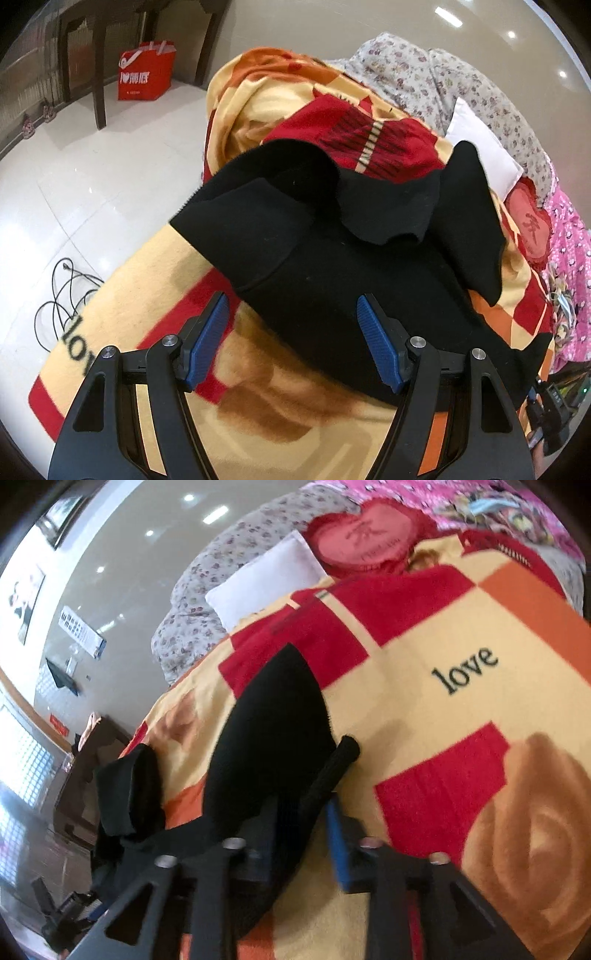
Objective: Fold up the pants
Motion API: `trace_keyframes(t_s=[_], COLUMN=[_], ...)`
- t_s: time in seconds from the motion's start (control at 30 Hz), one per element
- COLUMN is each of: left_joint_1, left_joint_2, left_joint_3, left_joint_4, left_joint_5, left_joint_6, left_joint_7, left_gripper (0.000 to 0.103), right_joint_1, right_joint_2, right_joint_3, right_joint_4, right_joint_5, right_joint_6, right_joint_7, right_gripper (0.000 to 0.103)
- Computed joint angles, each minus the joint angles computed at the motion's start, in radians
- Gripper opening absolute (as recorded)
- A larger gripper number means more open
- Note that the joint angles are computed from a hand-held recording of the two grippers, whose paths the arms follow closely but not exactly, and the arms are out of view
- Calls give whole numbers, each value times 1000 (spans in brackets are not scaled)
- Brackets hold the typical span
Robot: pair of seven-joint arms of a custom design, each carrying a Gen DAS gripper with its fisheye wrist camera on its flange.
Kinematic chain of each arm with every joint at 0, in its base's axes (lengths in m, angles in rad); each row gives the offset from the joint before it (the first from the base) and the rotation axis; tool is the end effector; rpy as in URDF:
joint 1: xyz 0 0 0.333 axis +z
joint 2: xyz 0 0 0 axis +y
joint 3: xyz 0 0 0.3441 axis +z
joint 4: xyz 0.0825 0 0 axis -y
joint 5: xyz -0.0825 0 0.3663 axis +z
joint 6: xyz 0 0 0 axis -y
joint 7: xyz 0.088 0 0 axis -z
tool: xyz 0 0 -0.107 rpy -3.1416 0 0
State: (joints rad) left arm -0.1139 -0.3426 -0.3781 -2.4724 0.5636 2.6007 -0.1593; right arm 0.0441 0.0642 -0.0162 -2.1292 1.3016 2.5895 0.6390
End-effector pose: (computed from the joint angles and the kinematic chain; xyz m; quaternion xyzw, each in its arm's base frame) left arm 0.3828 -0.2297 0.4898 -0.8783 0.3545 -0.2685 0.1758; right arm 0.5648 -0.0022 0.4486 -0.6108 0.6573 -0.0131 0.4412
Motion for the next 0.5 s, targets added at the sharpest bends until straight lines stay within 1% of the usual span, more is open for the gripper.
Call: trace_keyframes(t_s=[0.07, 0.1, 0.13, 0.2, 0.23, 0.27, 0.3, 0.33, 0.37, 0.4, 0.43, 0.5], left_joint_1=[-2, 11, 9, 9, 9, 8, 10, 11, 6, -13, -18, -13], left_joint_2=[16, 19, 24, 39, 45, 48, 53, 55, 56, 60, 60, 38], left_joint_3=[15, 0, 3, 5, 8, 11, 14, 15, 21, 37, 44, 36], left_joint_4=[-4, 5, 9, 23, 26, 27, 26, 25, 22, 20, 16, -2], left_joint_5=[-16, 7, 5, 16, 21, 26, 35, 40, 34, -5, -24, -31], left_joint_6=[29, 17, 15, 14, 25, 32, 53, 64, 80, 88, 100, 116], left_joint_7=[9, -10, -6, -5, -4, -5, -10, -12, -7, 28, 44, 37], left_gripper=[72, 73, 73, 73, 73, 73, 73, 57, 43, 19, 15, 12], right_joint_1=[-9, -20, -28, -35, -39, -46, -51, -52, -53, -56, -58, -66], right_joint_2=[22, 30, 35, 41, 42, 45, 44, 40, 31, 16, 4, -24], right_joint_3=[-4, -6, -6, -5, -5, -7, -10, -9, -11, -14, -20, -34], right_joint_4=[23, 26, 26, 27, 28, 30, 28, 23, 15, 3, -6, -24], right_joint_5=[19, 60, 105, 152, 168, 194, 206, 221, 243, 269, 287, 314], right_joint_6=[-51, -86, -106, -126, -139, -173, -192, -197, -202, -206, -214, -237], right_joint_7=[21, 9, -16, -56, -74, -97, -108, -122, -143, -166, -179, -199], right_gripper=[32, 32, 32, 32, 25, 19, 8, 7, 6, 5, 5, 5])
